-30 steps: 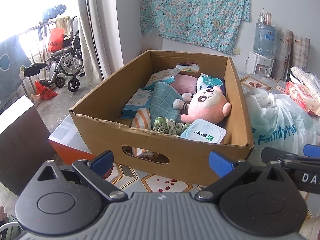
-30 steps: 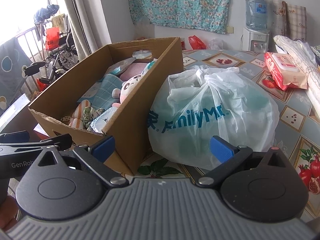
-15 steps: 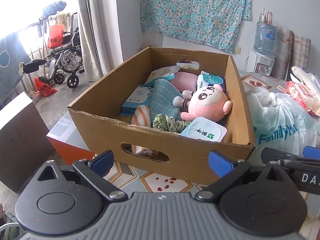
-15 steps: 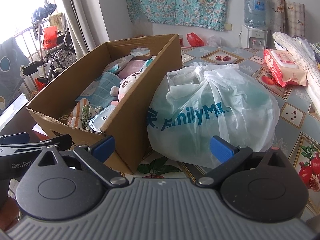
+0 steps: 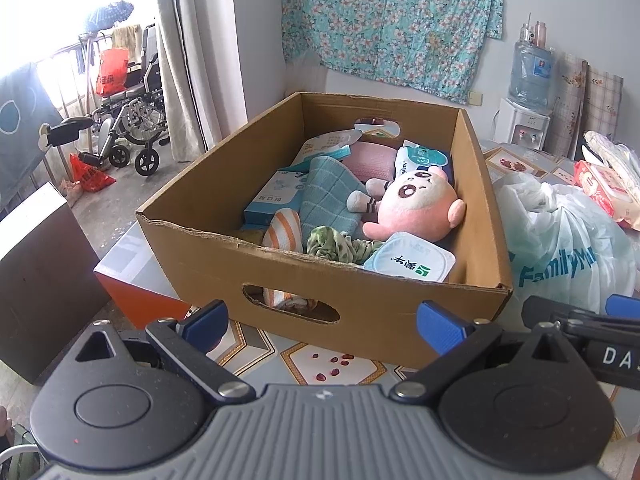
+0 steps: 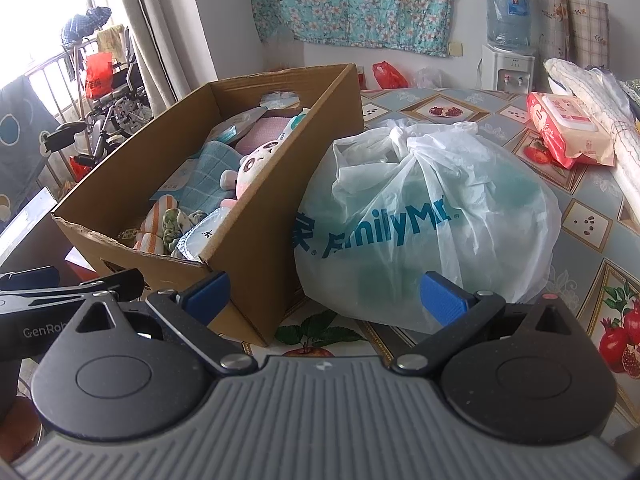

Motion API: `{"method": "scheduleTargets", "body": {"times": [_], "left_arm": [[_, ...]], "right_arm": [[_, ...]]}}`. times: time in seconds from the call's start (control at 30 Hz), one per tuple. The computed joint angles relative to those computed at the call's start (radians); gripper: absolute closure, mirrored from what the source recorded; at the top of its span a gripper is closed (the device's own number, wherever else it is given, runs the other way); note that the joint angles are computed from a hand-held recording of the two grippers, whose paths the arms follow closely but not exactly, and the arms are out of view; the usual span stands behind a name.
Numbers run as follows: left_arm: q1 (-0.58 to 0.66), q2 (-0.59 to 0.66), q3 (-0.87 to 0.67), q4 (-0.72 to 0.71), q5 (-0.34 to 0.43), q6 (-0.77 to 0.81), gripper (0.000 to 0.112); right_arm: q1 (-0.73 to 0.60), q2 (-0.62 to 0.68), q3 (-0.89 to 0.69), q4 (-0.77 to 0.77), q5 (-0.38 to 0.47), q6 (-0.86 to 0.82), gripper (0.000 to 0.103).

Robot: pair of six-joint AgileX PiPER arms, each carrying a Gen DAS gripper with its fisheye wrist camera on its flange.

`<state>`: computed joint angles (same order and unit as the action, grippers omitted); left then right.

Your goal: Organize soft objects

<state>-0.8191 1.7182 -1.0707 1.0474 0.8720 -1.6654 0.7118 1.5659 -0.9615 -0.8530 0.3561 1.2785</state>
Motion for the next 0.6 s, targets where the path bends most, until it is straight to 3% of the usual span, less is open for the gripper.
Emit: {"method": "scheduleTargets", "body": {"times": [0.6], "left_arm": [[0.002,-0.003,0.001,-0.004,-0.001,0.003,0.012]], "right_arm": [[-0.002,0.009,-0.010,0.029,-0.001,-0.027,0.001]]}}
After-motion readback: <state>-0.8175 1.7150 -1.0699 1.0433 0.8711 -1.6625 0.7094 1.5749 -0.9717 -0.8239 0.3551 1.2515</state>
